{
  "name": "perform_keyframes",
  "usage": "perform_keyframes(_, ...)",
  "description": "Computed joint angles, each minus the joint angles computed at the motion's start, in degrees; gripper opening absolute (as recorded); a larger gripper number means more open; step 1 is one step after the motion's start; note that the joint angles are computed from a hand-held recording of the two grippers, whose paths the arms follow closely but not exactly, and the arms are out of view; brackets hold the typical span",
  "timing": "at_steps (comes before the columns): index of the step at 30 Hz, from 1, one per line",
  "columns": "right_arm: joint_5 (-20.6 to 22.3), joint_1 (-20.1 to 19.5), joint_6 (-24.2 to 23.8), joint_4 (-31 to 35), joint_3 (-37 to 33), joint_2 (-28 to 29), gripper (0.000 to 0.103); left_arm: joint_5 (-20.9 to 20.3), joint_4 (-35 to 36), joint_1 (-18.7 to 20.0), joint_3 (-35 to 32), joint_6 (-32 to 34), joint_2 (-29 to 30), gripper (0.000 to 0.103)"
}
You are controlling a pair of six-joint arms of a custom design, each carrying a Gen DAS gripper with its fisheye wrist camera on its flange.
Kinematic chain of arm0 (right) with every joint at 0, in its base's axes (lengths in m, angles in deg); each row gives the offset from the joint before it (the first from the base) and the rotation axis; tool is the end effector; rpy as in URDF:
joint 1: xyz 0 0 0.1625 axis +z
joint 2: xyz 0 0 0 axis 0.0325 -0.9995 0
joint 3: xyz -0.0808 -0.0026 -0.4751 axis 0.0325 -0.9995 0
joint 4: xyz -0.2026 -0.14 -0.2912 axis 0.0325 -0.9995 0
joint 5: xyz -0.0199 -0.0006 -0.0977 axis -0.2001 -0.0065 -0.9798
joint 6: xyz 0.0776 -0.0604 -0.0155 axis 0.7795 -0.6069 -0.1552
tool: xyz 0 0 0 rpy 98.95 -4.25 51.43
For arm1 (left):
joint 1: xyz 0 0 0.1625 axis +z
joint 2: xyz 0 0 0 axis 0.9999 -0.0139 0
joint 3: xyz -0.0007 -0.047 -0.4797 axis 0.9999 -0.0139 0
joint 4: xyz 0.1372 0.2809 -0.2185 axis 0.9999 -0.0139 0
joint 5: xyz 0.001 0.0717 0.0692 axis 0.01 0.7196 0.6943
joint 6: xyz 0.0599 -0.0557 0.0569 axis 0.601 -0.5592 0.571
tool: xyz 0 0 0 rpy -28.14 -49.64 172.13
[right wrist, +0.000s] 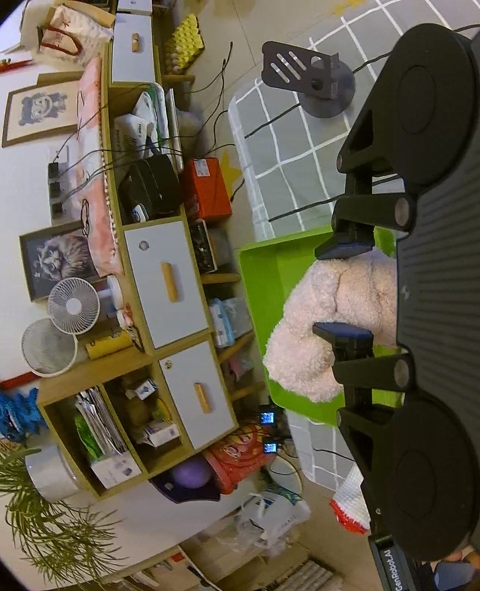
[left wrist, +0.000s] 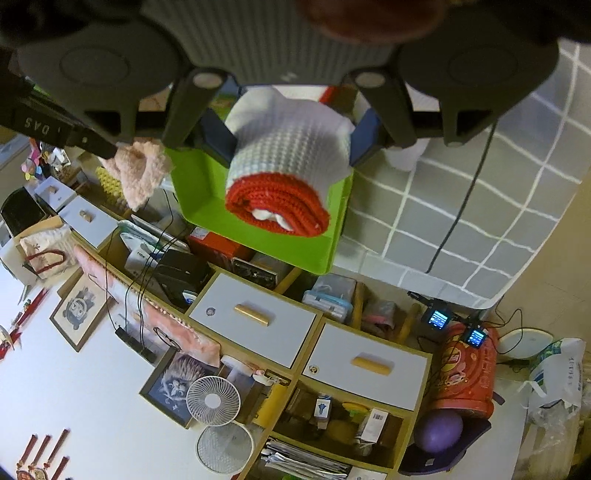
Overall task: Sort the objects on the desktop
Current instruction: 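Lift both plushes and lower them into the green tray, opening both tools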
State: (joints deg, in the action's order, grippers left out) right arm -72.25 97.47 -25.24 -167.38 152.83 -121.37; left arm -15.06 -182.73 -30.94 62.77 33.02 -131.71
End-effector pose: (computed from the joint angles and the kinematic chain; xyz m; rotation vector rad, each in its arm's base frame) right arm 0.1610 -0.4926 0.1616 0.0888 -2.2977 1.2185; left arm -0.1490 -0.5665 0.1391 0.5646 2.7441 -0.8239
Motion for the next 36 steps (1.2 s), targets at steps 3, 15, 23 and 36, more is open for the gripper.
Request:
perform_keyframes(3, 1.0, -1.0, 0.7, -0.4, -0.7, 0.4, 0.037, -0.5, -0.1, 0.3, -1.4, -0.1, 1.5, 0.067)
perform_keyframes(15, 4.9, -4.6, 1.3, -2.9, -4.2, 3.0, 0.038, 2.6, -1.1, 0.6, -6.2, 2.8, 7.6, 0.067)
perform_keyframes(23, 6.1, -5.7, 1.8, -0.9, -6.6, 4.9, 0.038, 5.7, 0.7, 0.5, -8.2, 4.5, 10.2, 0.067)
perform_keyframes(36, 4.8, -5.7, 1.8, -1.6, -9.0, 7.3, 0.037, 6.5, 2.5, 1.0, -9.2, 4.0, 11.5, 0.068)
